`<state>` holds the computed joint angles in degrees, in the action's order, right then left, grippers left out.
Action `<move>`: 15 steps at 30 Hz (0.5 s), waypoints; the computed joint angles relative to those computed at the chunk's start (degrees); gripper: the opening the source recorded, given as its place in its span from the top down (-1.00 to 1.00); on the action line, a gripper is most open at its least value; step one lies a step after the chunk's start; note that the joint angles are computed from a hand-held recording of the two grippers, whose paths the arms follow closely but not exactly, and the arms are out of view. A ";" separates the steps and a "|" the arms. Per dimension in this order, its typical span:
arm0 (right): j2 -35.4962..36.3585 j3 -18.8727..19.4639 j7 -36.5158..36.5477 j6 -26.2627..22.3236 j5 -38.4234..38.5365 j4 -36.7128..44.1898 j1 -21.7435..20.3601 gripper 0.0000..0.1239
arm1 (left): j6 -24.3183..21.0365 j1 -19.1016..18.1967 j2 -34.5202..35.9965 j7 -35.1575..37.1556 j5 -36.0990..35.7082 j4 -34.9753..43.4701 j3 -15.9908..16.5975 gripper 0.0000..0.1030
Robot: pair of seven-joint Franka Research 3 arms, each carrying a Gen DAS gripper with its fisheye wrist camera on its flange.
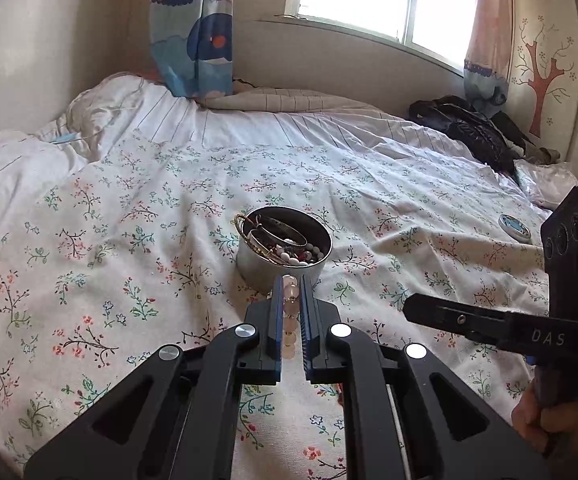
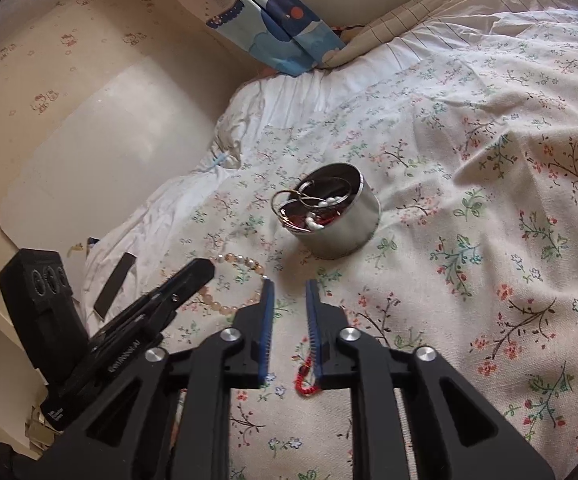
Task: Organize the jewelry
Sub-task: 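Carry the peach and red bead bracelets toward the tin with both grippers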
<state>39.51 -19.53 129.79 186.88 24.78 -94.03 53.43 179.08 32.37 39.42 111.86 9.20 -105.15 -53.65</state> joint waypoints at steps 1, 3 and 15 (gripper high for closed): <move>0.83 -3.10 2.46 -5.21 -2.12 1.47 1.83 0.20 | -0.34 0.14 0.25 -0.14 -0.18 0.27 -0.13 0.86; 3.09 -3.89 1.48 -15.06 -3.30 6.65 1.45 0.12 | -0.79 -0.03 0.47 -0.70 -0.91 0.92 0.22 0.86; 10.06 2.15 -0.71 -35.73 -18.19 23.66 -4.34 0.83 | -0.43 0.57 0.81 -1.95 -2.56 1.18 0.26 0.86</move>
